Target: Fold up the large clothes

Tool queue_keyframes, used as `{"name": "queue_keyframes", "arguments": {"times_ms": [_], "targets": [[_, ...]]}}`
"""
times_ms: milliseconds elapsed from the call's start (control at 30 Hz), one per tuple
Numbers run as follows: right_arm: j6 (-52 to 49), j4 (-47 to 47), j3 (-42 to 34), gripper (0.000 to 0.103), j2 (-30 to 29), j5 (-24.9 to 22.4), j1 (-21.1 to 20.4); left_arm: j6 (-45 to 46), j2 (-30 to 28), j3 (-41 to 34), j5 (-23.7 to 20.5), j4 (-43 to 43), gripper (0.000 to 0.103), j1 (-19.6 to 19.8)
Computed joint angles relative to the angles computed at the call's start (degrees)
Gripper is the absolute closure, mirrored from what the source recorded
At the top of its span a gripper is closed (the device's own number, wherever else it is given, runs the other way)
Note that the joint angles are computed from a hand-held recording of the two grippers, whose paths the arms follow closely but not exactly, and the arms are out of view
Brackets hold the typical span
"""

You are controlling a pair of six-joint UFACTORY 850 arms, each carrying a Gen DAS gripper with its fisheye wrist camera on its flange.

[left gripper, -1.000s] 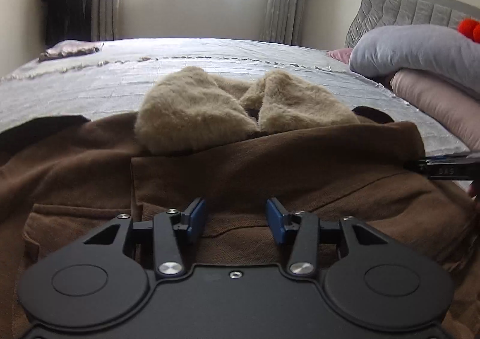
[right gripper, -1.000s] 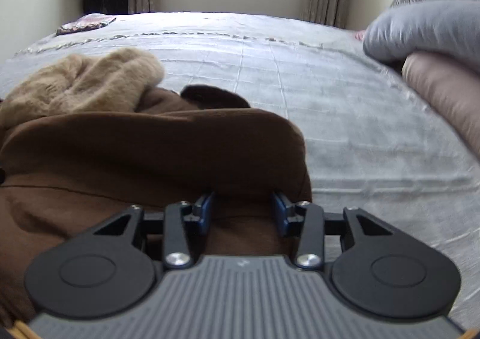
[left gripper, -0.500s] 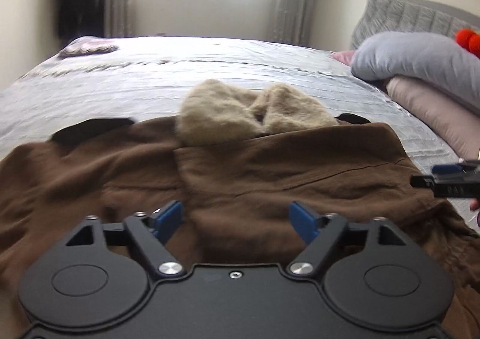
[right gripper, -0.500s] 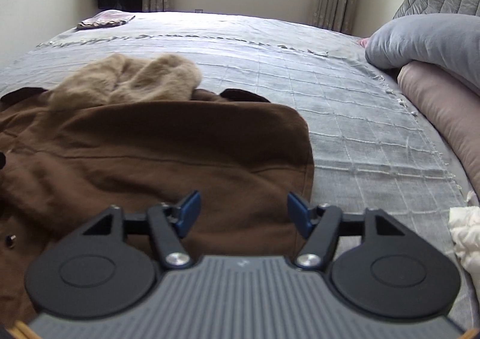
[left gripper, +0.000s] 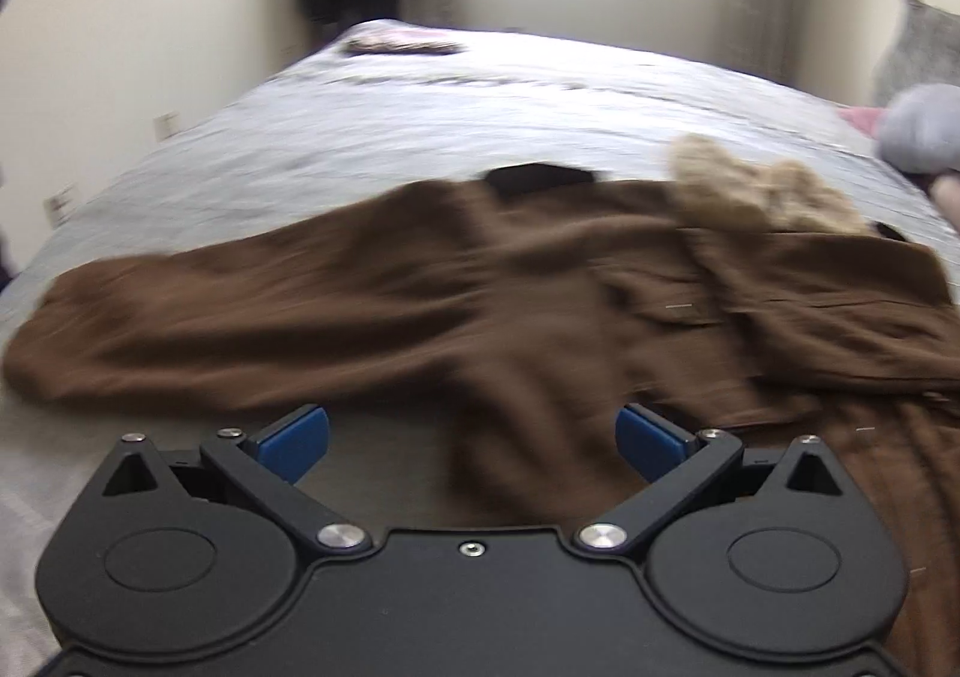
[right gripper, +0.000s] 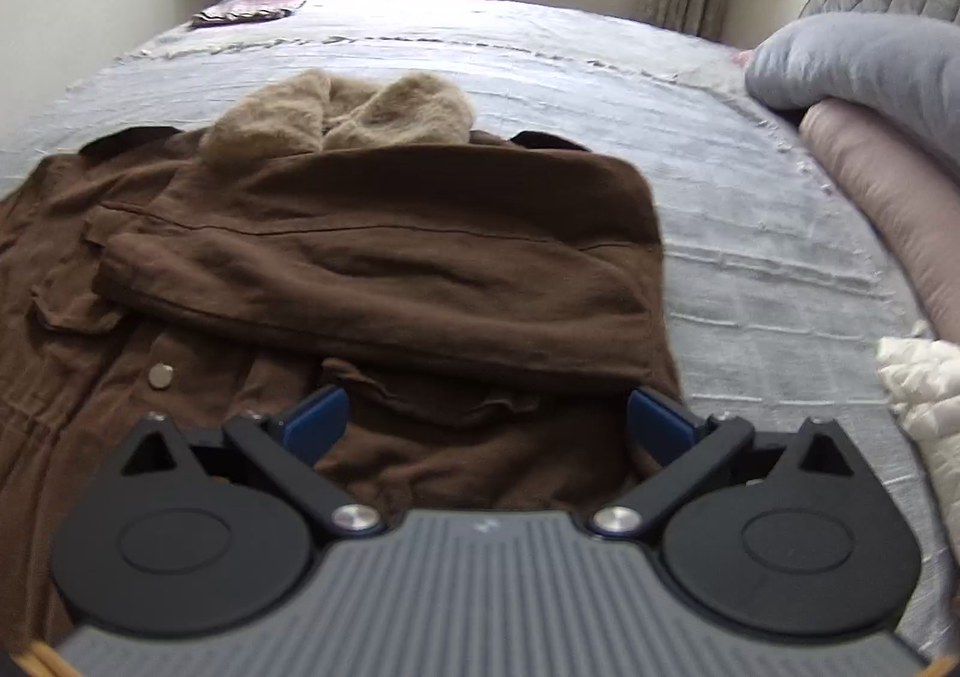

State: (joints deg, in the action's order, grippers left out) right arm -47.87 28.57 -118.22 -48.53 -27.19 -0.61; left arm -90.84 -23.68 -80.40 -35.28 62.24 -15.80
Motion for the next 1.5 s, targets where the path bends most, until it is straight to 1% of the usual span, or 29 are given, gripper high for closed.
{"name": "queue_keyframes", "arguments": {"times_ms": [33,67,133,200,267,333,367,400,433,467,500,533,567,600,633,667,700,733,767,800,867,933,1067,1133,1233,1433,1500], "targets": [[0.49,-0.39,0.51,0.001,0.19,1.13,0.05,-1.48,1.02,1.64,-0.45,0.39,0.000,0.88],[0.39,-0.06,0.54,0.001,0.13,1.21,-0.05,-3.30,2.06,3.28,-0.66,0.61,0.000,1.94],[0.33,0.41,-0.07,0.001,-0.38,-0.13,-0.33,-7.85,3.89,6.34,-0.19,0.68,0.000,4.55],[1.06,-0.81,-0.63,0.001,-0.83,-0.70,-0.32,-14.25,5.38,9.18,0.85,1.61,0.000,7.39],[1.28,-1.71,-0.60,0.001,-0.94,0.11,-0.14,-24.00,6.29,11.91,2.41,6.11,0.000,10.13],[1.26,-1.65,-1.01,0.001,-1.27,0.39,-0.05,-34.28,6.11,13.61,2.86,11.61,0.000,12.59],[1.17,-1.31,-1.37,0.001,-1.51,0.15,-0.05,-37.86,5.57,13.82,3.02,12.81,0.003,13.81],[1.12,-0.91,-1.84,0.001,-1.81,-0.30,-0.06,-41.03,5.06,13.99,3.51,13.52,0.003,15.00],[1.16,-0.63,-2.35,0.001,-2.13,-0.78,-0.06,-46.03,4.52,14.35,3.92,16.13,0.004,15.99],[1.33,-0.62,-2.85,0.001,-2.44,-1.15,-0.01,-50.83,4.05,14.63,3.30,19.60,0.005,16.49],[1.42,-0.70,-3.23,0.001,-2.70,-1.36,0.07,-53.23,3.38,14.21,1.71,21.85,0.009,16.69],[1.56,-0.88,-3.50,0.001,-2.90,-1.42,0.17,-53.23,2.39,13.23,0.32,22.29,0.022,16.81],[1.82,-1.15,-3.67,0.001,-3.04,-1.31,0.32,-51.55,1.38,11.96,-0.82,21.33,0.029,16.96],[2.13,-1.45,-3.95,0.001,-3.25,-1.25,0.46,-50.69,0.65,11.02,-1.58,20.81,0.042,17.16],[2.42,-1.64,-4.21,0.001,-3.44,-1.22,0.61,-51.13,0.19,10.52,-1.88,21.17,0.060,17.41],[2.30,-1.43,-4.47,0.001,-3.62,-1.32,0.69,-51.40,0.07,10.18,-1.94,21.03,0.082,17.62],[2.02,-1.08,-4.75,0.001,-3.80,-1.53,0.76,-53.16,0.55,10.55,-1.38,22.15,0.088,17.89],[1.72,-0.68,-4.93,0.001,-3.91,-1.72,0.77,-56.19,1.10,10.88,-1.65,24.85,0.091,17.66],[1.61,-0.44,-5.18,0.001,-4.04,-1.89,0.77,-58.86,1.68,11.22,-3.44,28.54,0.092,16.91],[1.32,-0.09,-5.27,0.001,-4.07,-1.91,0.75,-60.17,2.30,11.48,-5.51,32.16,0.092,15.96],[0.71,0.83,-5.43,0.001,-4.12,-1.84,0.64,-61.37,3.16,10.98,-7.62,38.19,0.093,14.09],[0.91,1.40,-5.97,0.001,-4.38,-2.18,0.55,-62.04,3.63,9.70,-7.87,43.33,0.093,12.31],[0.66,3.19,-6.86,0.001,-4.77,-3.24,0.43,-61.77,2.77,4.97,-5.85,52.88,0.093,8.66],[-0.27,4.35,-6.90,0.001,-4.70,-3.45,0.40,-61.49,1.22,1.68,-3.85,56.73,0.093,6.88],[-2.27,6.70,-6.81,0.001,-4.53,-3.52,0.22,-62.18,-2.30,-4.24,1.22,61.12,0.093,4.59],[-1.83,8.42,-8.01,0.001,-5.19,-4.57,-0.31,-64.18,-12.76,-17.87,11.88,66.91,0.093,0.51],[-1.17,8.69,-8.87,0.001,-5.73,-5.32,-0.53,-67.16,-16.22,-21.60,15.56,69.71,0.092,-0.39]]}}
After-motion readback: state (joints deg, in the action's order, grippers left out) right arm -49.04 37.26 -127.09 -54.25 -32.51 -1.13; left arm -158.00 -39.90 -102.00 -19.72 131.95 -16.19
